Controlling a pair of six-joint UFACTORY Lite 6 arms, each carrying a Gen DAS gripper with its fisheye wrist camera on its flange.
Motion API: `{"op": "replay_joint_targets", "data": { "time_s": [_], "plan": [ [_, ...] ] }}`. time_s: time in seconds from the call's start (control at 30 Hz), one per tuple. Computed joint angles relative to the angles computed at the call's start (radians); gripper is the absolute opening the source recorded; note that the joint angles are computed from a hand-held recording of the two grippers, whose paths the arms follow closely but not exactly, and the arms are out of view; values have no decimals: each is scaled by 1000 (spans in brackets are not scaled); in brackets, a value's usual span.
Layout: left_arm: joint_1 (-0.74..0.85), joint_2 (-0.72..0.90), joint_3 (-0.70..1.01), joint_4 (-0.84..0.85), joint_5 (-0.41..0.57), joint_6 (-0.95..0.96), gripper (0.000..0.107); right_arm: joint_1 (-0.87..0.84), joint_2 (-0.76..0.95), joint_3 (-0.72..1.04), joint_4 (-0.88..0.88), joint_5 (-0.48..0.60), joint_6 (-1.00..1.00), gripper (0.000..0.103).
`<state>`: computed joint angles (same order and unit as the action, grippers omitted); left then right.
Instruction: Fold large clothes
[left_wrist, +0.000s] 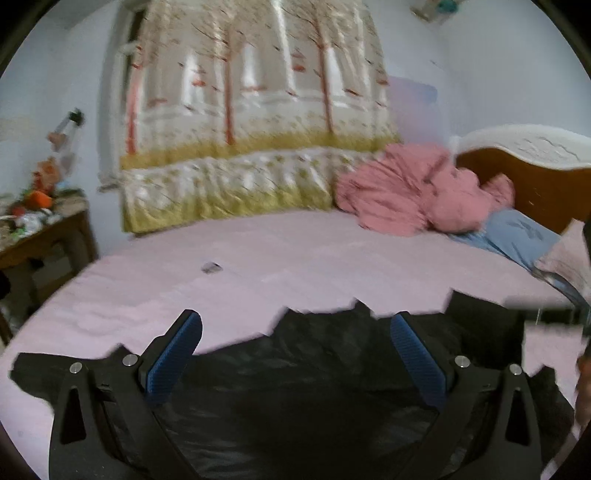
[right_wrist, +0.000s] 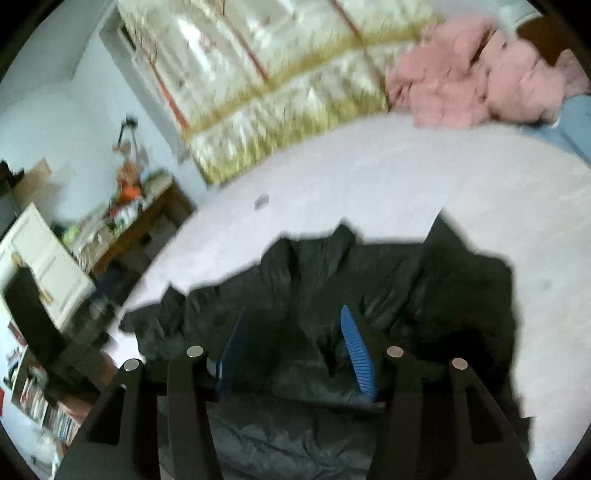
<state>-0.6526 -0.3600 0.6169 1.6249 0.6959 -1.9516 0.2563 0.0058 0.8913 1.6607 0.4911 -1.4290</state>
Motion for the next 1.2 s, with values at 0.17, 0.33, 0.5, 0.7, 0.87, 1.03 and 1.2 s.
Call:
{"op": "replay_joint_targets", "data": {
  "time_s": [0.17, 0.33, 0.5, 0.7, 0.87, 1.03, 1.2],
  "plan": [
    [-18, 161, 66, 16, -22, -43, 102, -18, -56, 11, -155, -283, 121, 55],
    [22, 241, 80, 158, -191, -171, 102, -124, 271, 247, -645, -91, 460, 54],
    [-48, 354, 168, 128, -258, -176, 98, -157, 457, 369, -897, -99, 625, 49],
    [-159, 610, 548, -233, -158, 272, 64, -215, 474, 373, -770, 13, 456, 48],
    [-74, 915, 988, -669, -205, 746, 49, -278, 395, 299, -652, 53, 323, 48],
    [0, 1156, 1257, -1062, -194, 1081, 52, -283, 313, 269, -554, 26, 315, 48],
    [38, 1297, 1352, -1236, -175, 1213, 37, -329, 307, 273, -514, 52, 291, 48]
  ]
}}
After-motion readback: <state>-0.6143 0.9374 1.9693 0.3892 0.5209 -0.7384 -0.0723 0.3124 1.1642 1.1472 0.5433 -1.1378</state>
